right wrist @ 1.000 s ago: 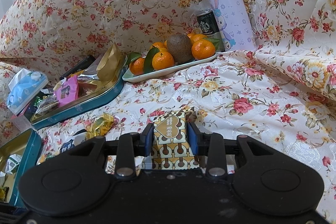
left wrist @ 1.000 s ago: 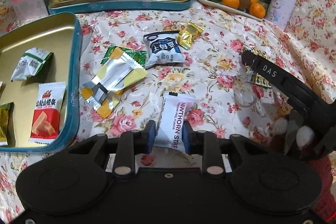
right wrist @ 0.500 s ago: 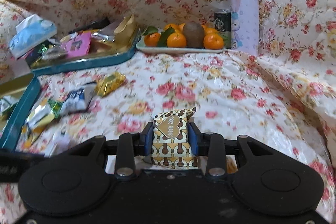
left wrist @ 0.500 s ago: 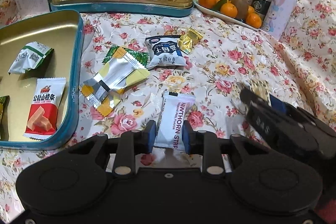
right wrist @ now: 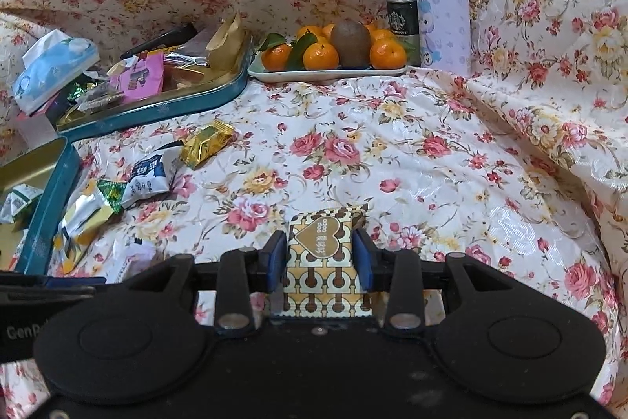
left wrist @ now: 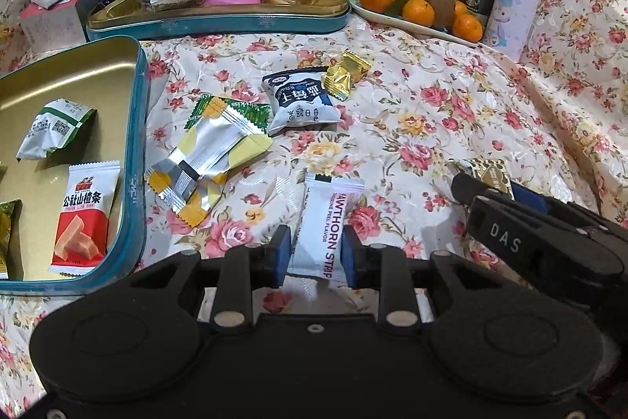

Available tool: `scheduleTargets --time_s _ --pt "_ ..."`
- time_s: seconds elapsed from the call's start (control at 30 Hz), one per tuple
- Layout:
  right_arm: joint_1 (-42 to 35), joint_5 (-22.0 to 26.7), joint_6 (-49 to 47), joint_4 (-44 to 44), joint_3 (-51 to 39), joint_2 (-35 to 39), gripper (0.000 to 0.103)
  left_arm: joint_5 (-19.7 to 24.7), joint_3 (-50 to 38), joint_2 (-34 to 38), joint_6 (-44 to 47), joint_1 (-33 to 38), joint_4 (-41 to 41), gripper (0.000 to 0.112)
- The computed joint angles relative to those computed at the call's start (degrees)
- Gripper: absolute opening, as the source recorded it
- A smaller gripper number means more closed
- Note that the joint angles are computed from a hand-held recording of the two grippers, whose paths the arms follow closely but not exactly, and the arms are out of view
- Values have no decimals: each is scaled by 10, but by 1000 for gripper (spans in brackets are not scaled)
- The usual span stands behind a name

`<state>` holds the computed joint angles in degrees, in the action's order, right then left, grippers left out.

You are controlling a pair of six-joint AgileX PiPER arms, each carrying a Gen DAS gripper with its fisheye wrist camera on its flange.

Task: Organize snacks
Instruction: 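Carry the white packet into the gold tray and open the left tool while the right tool follows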

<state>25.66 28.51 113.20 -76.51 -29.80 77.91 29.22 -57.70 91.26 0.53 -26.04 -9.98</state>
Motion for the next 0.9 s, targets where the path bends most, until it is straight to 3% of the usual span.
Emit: scheduleTargets --time_s 0.23,0.37,0.57,0.63,0.7,0.9 --pt "-20 -33 -8 5 0 -6 48 9 -14 10 0 -1 1 39" --pt "-3 -15 -18 1 -4 3 48 9 -16 13 31 0 -24 49" --pt "22 10 8 -34 6 8 46 2 -17 14 10 -15 8 50" --pt "23 10 13 -38 11 3 43 8 -24 19 4 -15 13 45" --pt "18 4 10 -36 15 -4 38 17 -34 22 -21 -17 41 31" --pt "-4 -24 -54 48 15 -48 36 72 -57 23 64 34 -54 30"
